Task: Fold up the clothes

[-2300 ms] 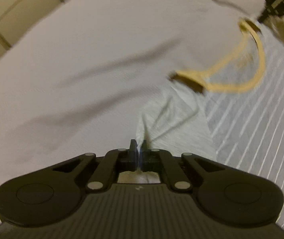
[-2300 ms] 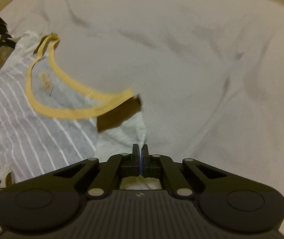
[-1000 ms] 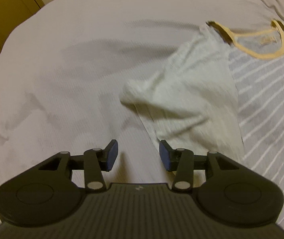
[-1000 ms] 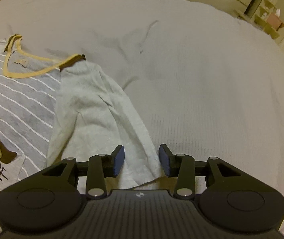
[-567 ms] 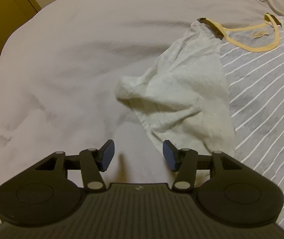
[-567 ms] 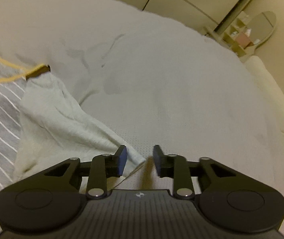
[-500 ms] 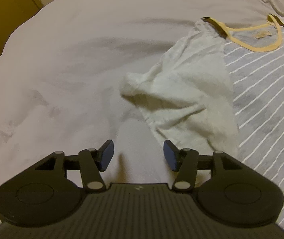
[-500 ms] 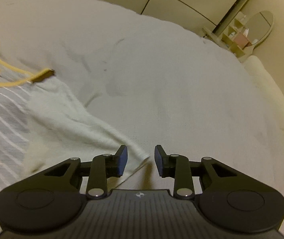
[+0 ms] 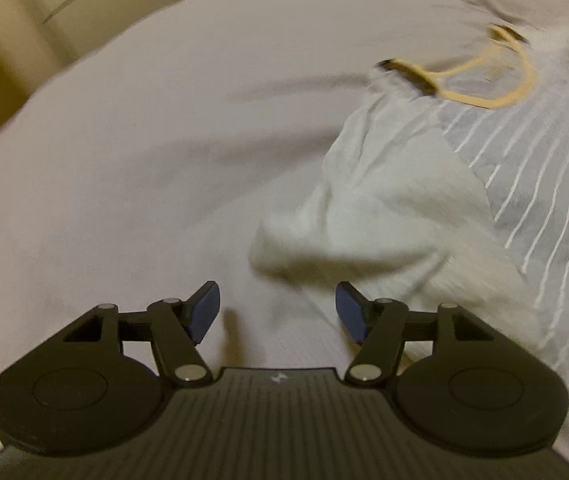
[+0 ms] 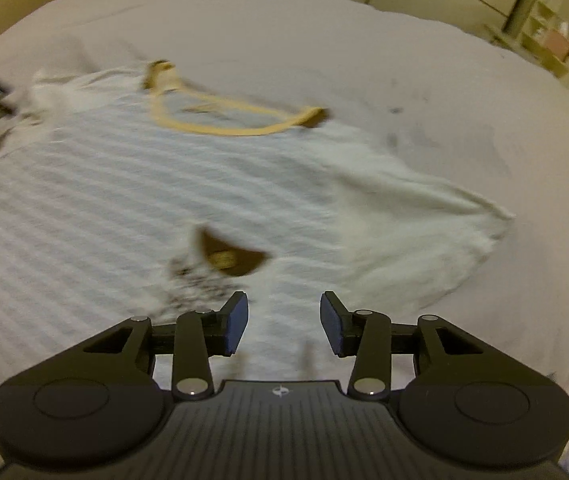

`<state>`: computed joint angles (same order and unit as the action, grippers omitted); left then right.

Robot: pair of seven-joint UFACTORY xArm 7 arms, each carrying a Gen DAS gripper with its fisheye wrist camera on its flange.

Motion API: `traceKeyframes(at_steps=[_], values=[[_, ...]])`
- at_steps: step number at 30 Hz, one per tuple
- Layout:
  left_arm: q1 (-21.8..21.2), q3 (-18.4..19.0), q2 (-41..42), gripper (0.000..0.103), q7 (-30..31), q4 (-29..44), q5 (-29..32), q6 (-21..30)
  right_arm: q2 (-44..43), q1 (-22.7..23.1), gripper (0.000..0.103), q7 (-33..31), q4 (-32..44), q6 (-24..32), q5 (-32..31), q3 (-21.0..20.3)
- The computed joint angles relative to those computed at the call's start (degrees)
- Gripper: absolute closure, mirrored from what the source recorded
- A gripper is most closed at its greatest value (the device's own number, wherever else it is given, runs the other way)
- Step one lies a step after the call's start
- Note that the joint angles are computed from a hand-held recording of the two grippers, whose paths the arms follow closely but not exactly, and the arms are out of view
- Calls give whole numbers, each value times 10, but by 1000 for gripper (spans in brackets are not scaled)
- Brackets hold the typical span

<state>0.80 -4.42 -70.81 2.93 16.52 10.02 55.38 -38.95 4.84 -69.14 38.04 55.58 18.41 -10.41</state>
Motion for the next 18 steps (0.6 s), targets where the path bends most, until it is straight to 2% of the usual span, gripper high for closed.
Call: traceKeyframes(at_steps=[2,3,4,5,6,7,9,12,15,18], values=[[-24,55,14,44,87,-9,14,-51,-57,-8,57,30,-28,25,-10,22],[-39,86,26,50,137,-6,14,-62,-88,-11,57,47,-40,38,-17,32],[-50,109,47,63,177,9,-1,-48,-119,-13,56,67,-53,49,-23,41],[-62,132,68,71,215,26,-14,-30,-146,-14,55,88,-66,57,-27,49],[-59,142,80,84,234,39,-24,-11,-171,-13,54,110,-77,66,-31,57],[-56,150,91,93,252,52,-33,9,-194,-12,54,134,-88,75,-34,65],[-33,157,97,102,273,72,-43,36,-242,-5,54,182,-108,101,-40,83],[22,154,82,102,282,90,-48,50,-300,22,54,245,-121,145,-39,108],[91,155,73,102,256,101,-50,29,-335,62,54,297,-120,175,-23,127],[117,167,50,98,251,101,-64,41,-340,114,54,344,-119,183,9,152]])
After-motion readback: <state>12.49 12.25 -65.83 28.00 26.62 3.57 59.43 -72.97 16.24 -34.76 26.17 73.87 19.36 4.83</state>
